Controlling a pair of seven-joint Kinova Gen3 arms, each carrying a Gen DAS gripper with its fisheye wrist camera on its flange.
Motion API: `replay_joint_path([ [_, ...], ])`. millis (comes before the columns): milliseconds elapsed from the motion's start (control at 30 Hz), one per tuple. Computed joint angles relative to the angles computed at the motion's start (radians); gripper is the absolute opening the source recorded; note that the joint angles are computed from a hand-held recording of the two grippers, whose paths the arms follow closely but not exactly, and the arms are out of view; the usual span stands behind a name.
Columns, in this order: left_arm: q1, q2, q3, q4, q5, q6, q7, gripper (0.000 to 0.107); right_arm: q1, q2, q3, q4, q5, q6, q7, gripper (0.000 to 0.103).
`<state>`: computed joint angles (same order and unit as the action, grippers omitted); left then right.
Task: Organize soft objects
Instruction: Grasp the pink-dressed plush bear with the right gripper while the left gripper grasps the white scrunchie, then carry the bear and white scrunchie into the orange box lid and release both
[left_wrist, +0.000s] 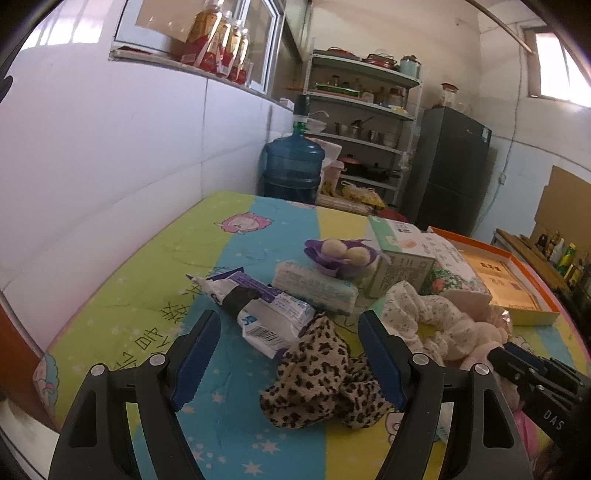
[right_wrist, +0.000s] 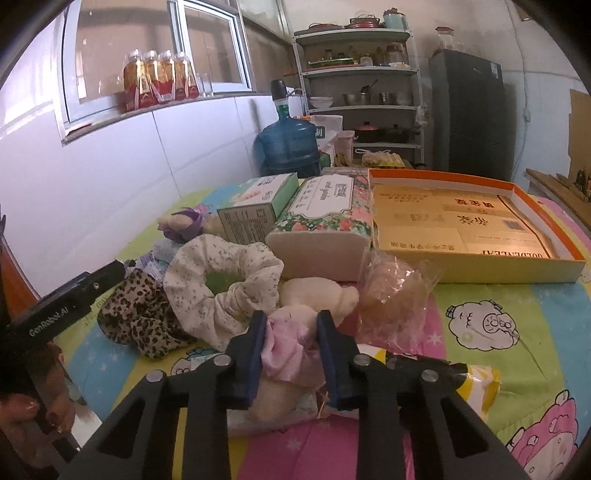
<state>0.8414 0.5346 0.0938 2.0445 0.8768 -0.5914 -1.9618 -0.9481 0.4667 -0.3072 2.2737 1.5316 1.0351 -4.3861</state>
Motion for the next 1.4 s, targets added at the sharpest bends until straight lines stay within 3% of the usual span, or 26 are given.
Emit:
replay_joint_path([
  [233, 0.007, -0.002, 0.014, -0.007, -0.042, 0.003, -0.01, 0.079, -0.016, -0.007, -0.014, 0.034, 0.027, 0.044, -0.065, 0.024],
  [500, 0.04, 0.039, -0.026, -0.115, -0.08, 0.14, -0.098, 0.078, -0.048, -0.005, -0.032, 0.056, 0.02, 0.12, -0.118, 0.024],
  [600, 0.046, 0.058, -0.041, -0.15, -0.107, 0.184, -0.095, 0.059, -0.06, -0.005, -0.036, 0.067, 0.018, 0.145, -0.138, 0.024],
  [667, 0.072, 0.072, -0.081, -0.181, -0.082, 0.228, -0.112, 0.041, -0.064, -0.005, -0.039, 0.073, 0.019, 0.156, -0.149, 0.024],
  [800, 0.03, 0.096, -0.071, -0.223, -0.153, 0.328, -0.059, 0.032, -0.066, -0.004, -0.046, 0.088, 0.033, 0.169, -0.181, 0.024],
  [967, 0.002, 0.102, -0.05, -0.22, -0.246, 0.326, 0.029, 0.01, -0.073, -0.001, -0.056, 0.108, 0.043, 0.192, -0.216, 0.024],
  [1100, -0.063, 0.083, 0.026, -0.175, -0.356, 0.275, 0.137, 0.008, -0.08, 0.003, -0.066, 0.122, 0.051, 0.211, -0.246, 0.024],
  [1400, -0.047, -0.008, 0.026, -0.075, -0.481, 0.168, 0.265, 0.007, -0.126, -0.006, -0.074, 0.12, 0.01, 0.283, -0.233, 0.024],
])
